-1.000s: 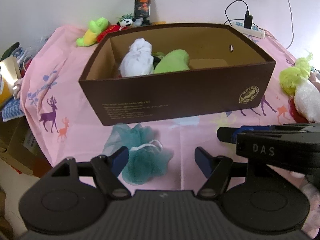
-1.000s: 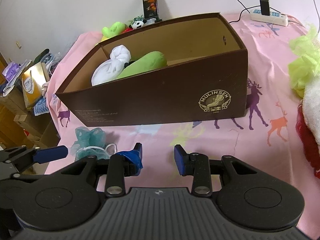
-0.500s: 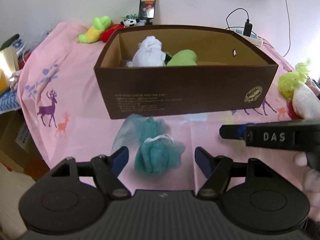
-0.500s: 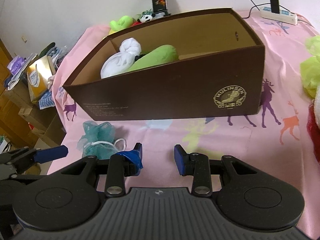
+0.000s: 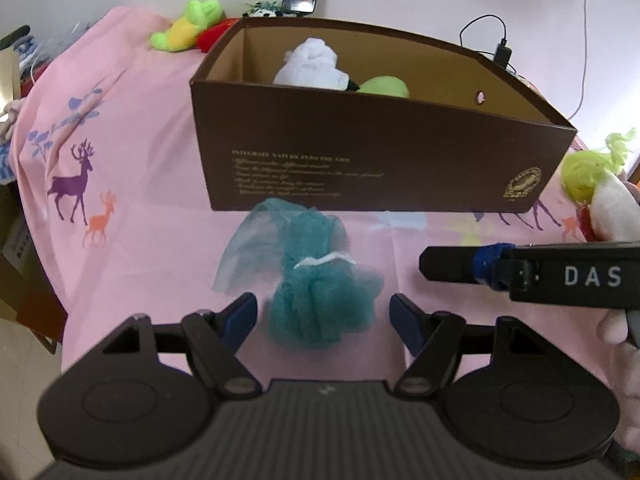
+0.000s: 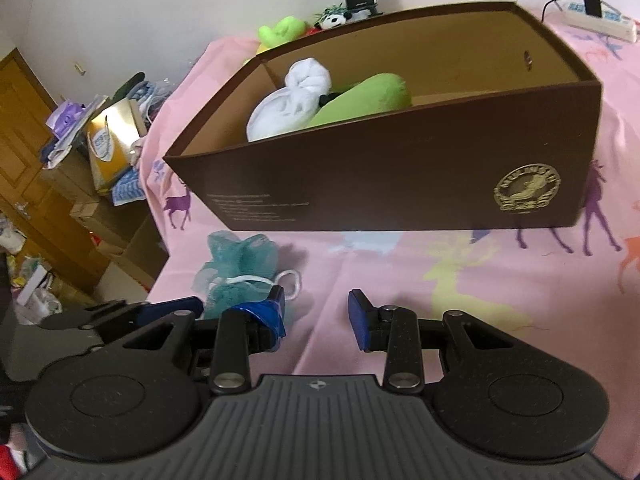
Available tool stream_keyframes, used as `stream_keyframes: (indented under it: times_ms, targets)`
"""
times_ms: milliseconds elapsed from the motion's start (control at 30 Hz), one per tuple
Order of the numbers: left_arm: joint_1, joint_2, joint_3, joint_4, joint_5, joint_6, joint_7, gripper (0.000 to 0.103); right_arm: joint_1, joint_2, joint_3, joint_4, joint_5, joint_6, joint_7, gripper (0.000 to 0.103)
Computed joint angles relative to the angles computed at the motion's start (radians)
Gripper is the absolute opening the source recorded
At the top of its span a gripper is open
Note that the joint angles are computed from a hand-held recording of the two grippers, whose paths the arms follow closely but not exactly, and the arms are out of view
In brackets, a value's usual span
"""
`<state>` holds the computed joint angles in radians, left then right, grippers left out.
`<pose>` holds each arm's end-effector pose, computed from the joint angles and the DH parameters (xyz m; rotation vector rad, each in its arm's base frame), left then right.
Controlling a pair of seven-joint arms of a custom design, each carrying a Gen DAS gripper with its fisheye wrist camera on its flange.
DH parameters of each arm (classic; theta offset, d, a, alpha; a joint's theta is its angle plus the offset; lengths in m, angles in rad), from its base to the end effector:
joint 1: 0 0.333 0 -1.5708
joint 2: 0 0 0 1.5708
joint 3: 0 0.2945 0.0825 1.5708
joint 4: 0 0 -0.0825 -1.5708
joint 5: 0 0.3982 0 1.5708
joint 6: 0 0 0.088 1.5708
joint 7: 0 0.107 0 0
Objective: Organize soft objects
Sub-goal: 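Move the right tool down to the teal mesh bath puff, then grasp the teal mesh bath puff with the right tool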
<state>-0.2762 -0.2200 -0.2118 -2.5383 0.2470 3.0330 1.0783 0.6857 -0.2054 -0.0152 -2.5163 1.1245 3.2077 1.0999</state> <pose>0.4325 -0.2513 0.4001 -1.6361 2.0920 -0.8645 0.4234 0.2266 0.3924 -1.6096 1.6269 -0.1934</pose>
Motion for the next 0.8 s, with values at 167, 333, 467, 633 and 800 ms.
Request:
stream_keyframes:
  times_ms: [167,333,467,633,800]
  targets:
    - [0.032,0.016,-0.016,0.005,0.043,0.028,-0.032,0.072,0.039,0.025,-0.041,0.064,0.182,-0.060,-0.164,0.018]
    - [0.045,0.030,-0.021,0.011,0.083,0.046,-0.036,0.063,-0.013,0.060,0.006,0.114,0.216,-0.125,-0.195,0.018]
    - [0.028,0.042,-0.002,0.015,0.067,0.046,-0.007,0.056,-0.063,0.089,0.059,0.141,0.183,-0.142,-0.170,0.018]
    - [0.050,0.049,-0.018,0.013,0.089,0.065,-0.009,0.051,-0.131,0.120,0.119,0.162,0.117,-0.171,-0.099,0.019]
    - [0.106,0.063,-0.067,0.020,0.192,0.089,-0.066,0.042,-0.162,0.138,0.144,0.172,0.118,-0.183,-0.098,0.022]
